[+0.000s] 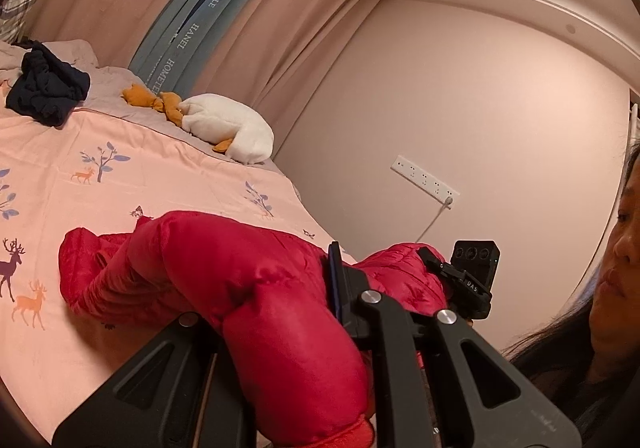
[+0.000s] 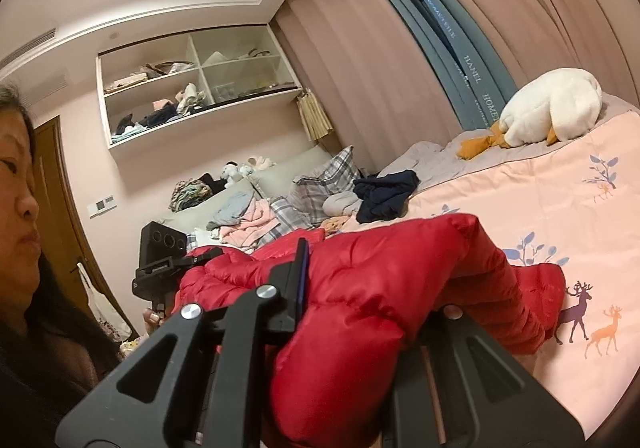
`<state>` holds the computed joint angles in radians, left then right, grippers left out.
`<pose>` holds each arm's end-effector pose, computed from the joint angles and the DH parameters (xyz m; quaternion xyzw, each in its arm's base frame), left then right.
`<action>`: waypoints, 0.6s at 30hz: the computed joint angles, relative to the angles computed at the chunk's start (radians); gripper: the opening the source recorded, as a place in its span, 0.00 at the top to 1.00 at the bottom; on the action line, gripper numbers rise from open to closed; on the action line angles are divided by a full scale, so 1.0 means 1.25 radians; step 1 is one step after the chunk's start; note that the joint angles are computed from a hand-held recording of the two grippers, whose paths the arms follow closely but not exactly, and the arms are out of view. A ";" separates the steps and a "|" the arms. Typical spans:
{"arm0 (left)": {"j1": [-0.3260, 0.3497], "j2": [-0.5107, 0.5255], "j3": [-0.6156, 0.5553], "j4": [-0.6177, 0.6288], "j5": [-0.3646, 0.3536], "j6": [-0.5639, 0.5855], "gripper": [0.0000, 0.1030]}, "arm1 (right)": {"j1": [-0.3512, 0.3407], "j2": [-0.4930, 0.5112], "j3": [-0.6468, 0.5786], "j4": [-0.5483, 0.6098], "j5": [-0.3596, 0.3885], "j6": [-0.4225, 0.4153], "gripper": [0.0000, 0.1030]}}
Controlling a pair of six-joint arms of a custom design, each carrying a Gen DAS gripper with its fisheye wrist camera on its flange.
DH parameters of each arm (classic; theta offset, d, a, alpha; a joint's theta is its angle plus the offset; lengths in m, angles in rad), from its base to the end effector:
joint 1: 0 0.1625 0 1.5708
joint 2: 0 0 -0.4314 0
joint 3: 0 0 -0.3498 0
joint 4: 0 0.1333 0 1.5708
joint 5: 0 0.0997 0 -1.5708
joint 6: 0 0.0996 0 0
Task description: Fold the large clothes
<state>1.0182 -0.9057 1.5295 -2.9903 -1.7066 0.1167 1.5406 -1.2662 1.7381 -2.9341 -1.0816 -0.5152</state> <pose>-0.2604 -0.6505 0.2998 -0.3269 -0.8601 0.3639 0.1447 0.1628 -0.5772 0.4374 -0.3116 0.8248 -0.4617 0.0978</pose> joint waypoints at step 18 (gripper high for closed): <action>0.023 0.097 -0.140 0.061 0.158 -0.083 0.88 | 0.005 0.160 -0.194 0.031 -0.163 0.094 0.87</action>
<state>1.0466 -0.7840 1.3545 -2.9147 -1.5091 0.0130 1.5463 -1.0660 1.4950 -2.8958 -1.2858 -0.3974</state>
